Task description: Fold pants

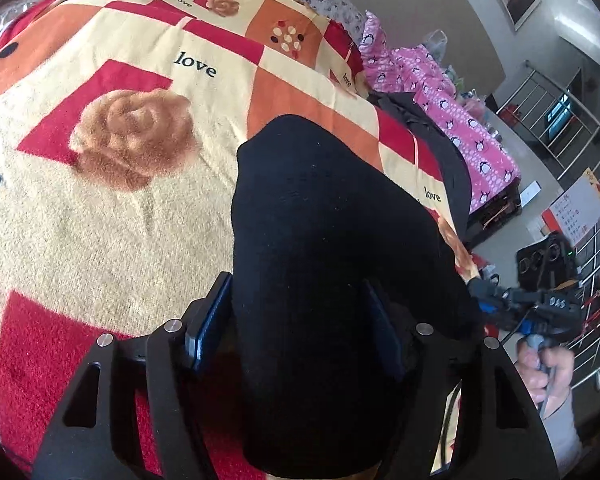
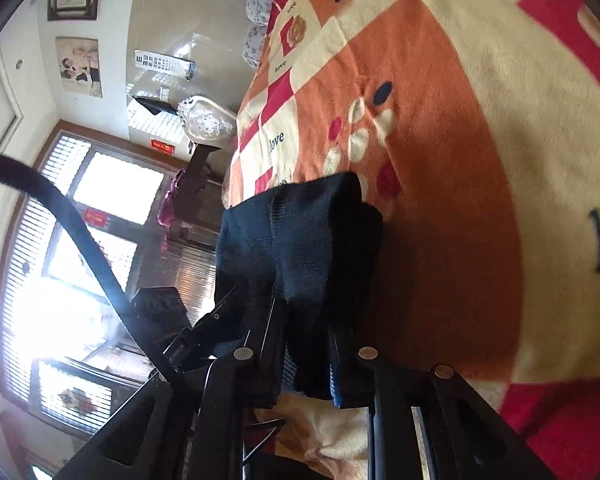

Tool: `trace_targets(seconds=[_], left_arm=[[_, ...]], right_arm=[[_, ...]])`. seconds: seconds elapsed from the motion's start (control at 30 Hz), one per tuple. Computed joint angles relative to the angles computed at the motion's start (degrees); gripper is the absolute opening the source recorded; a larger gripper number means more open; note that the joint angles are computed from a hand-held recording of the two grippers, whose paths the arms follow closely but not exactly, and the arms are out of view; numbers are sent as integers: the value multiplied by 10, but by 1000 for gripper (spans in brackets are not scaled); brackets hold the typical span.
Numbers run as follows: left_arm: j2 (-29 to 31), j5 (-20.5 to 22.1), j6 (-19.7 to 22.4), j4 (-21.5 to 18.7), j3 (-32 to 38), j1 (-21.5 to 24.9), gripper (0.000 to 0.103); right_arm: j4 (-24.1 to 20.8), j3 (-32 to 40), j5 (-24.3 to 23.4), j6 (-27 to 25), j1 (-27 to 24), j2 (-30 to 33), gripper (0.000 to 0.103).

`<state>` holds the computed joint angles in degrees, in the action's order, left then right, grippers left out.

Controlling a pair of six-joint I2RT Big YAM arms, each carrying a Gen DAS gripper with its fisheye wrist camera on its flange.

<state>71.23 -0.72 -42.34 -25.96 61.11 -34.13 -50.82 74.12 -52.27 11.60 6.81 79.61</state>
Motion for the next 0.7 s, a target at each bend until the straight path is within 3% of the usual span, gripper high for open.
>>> trace_targets(seconds=[0.07,0.17,0.3,0.4,0.43,0.5,0.6,0.67,0.7], left_arm=[[2,-11,8,0,-1,-5,66],[1,-24,14,2,-4,-11,66],[-1,-21,15,4,-6,-11,66],[-9,-9,11,-5,-6,-5,66],[-22,-29,11,-9,-9,-8,64],[-62,-67,34,13,-27,-26,64],[-102,-47,74,51,-41,-52,64],[-96,-36,85,40,-38,-65,64],[-78,-44,83,9,-25,-67,64]], right_arm=[[8,21,97,-48,10,-33,15],[11,54,142,-151,48,-54,18],[-69,112,197,-297,116,7,23],[-70,95,294,-367,138,38,25],[-42,78,271,-373,130,33,28],[-55,90,246,-353,119,47,28],[-55,89,240,-348,117,46,28],[-57,89,237,-345,115,48,28],[-62,91,238,-347,116,45,28]])
